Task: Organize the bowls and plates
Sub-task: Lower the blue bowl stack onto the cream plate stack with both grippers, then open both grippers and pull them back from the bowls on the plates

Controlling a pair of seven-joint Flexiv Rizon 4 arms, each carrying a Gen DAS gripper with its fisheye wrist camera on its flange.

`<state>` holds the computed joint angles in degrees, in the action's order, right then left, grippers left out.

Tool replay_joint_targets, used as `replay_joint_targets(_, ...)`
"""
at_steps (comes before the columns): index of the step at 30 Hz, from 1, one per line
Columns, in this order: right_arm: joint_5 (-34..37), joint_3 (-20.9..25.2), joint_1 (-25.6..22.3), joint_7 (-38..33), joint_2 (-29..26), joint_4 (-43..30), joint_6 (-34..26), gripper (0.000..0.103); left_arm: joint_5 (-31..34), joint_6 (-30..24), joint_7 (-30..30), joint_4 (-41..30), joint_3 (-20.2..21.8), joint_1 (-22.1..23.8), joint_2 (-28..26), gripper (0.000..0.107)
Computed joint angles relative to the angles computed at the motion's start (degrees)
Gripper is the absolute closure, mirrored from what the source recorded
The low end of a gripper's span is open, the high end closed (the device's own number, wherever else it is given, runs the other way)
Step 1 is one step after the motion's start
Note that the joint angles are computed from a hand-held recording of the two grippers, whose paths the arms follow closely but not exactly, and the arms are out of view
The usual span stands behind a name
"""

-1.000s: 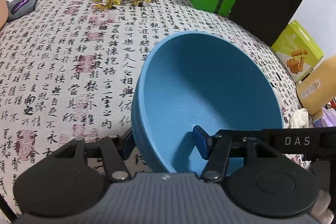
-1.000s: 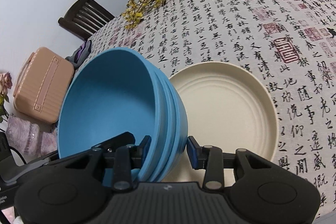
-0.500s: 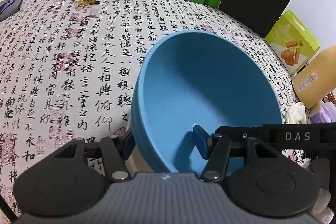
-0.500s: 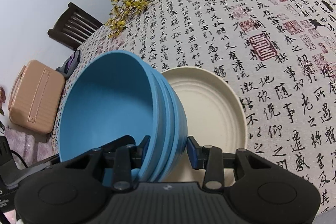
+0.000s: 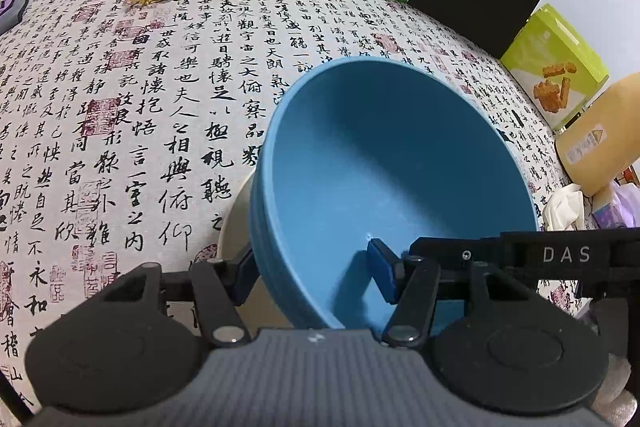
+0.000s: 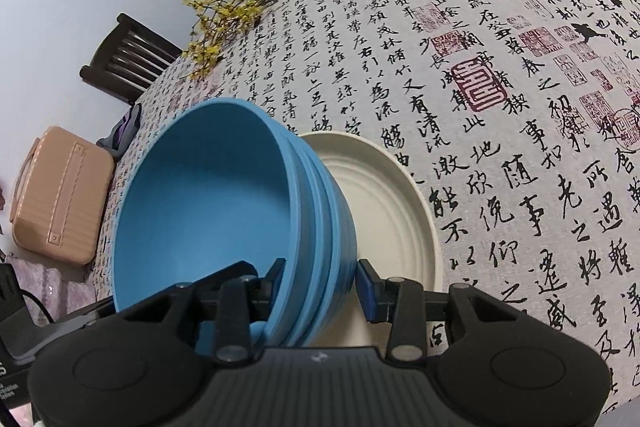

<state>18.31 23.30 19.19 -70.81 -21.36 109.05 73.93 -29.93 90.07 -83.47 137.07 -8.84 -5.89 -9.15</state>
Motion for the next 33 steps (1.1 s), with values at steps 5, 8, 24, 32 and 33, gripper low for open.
replay_joint_targets(5,0.59,0.19,-0.43,-0.58,-0.26,-0.14,0.01,0.066,1.21,-0.23,-0.81,-0.44,0.56,-0.23,-0.26,0.049)
replay_joint_targets(8,0.80,0.30,-0.46,-0.87,-0.28,-0.14,0.29,0.065,0.90,-0.40,-0.29,-0.44,0.01,0.15,-0.31,0.045)
replay_joint_targets(24,6.43,4.76,-3.83,-8.95,1.71,2.77,6.74,0.038,2.48,12.78,-1.73,6.53,-8.31,8.20,3.12,0.018)
replay_joint_targets(32,14.63,12.20,-9.56,-19.26,2.35,4.47,13.65,0.023,15.92,25.28,-11.52,12.29,-8.73,13.28,5.04,0.004)
replay_joint_targets(33,15.84,14.09,-10.90,-21.58,2.17,4.69,15.16,0.018,16.45,27.16,-11.74,12.92,-7.88,12.57,4.95,0.004)
